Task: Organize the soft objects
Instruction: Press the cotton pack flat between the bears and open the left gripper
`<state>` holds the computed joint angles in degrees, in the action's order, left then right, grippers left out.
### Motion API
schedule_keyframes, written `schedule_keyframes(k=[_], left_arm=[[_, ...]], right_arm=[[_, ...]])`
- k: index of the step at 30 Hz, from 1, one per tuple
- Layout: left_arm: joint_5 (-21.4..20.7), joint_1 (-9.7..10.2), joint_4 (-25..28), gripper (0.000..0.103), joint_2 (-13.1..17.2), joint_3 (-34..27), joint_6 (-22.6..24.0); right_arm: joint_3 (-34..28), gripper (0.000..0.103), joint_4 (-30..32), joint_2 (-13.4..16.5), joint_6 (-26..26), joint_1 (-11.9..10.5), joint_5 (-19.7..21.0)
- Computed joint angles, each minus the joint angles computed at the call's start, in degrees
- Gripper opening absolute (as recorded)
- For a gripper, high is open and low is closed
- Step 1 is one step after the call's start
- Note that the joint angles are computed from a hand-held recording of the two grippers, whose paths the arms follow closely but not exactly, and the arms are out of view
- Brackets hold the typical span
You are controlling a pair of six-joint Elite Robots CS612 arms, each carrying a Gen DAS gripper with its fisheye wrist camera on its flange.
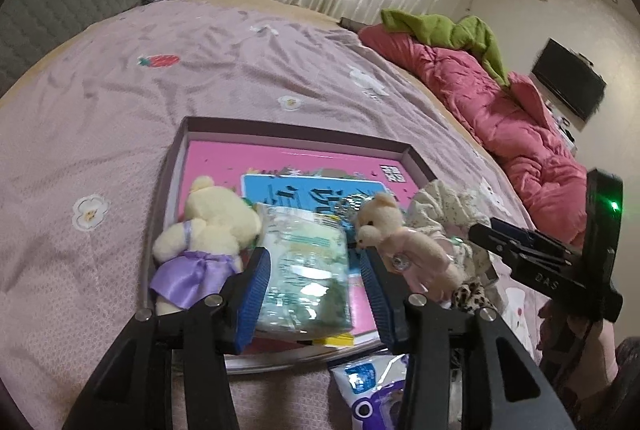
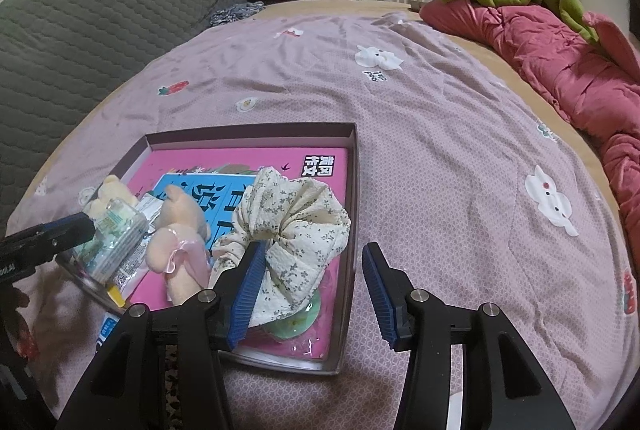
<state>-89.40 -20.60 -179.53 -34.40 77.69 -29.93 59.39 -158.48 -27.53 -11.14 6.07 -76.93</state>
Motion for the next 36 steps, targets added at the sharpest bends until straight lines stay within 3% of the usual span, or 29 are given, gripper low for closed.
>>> schedule_keyframes(k=[8, 19, 34, 36], left_arm=[[0.2, -0.51, 2.6, 0.047, 0.3, -0.9, 2.1], [0.2, -0.27, 0.7, 0.047, 0.2, -0.3, 0.7], [0.0, -0.21, -0.7, 0.047, -0.2, 0.3, 0.8], [0.1, -0.21, -1.1, 0.047, -0.3, 0.4, 0.8]], right_arm=[[-0.2, 0.056, 0.5, 0.1, -0.2, 0.0, 0.2], [1.5, 0.063, -4.3, -0.4, -1.1, -0.1, 2.4], [2.3, 0.065, -6.9, -0.7, -0.9, -0.4, 4.2], [3.0, 0.071, -8.6, -1.0, -1.1, -0.5, 5.2]])
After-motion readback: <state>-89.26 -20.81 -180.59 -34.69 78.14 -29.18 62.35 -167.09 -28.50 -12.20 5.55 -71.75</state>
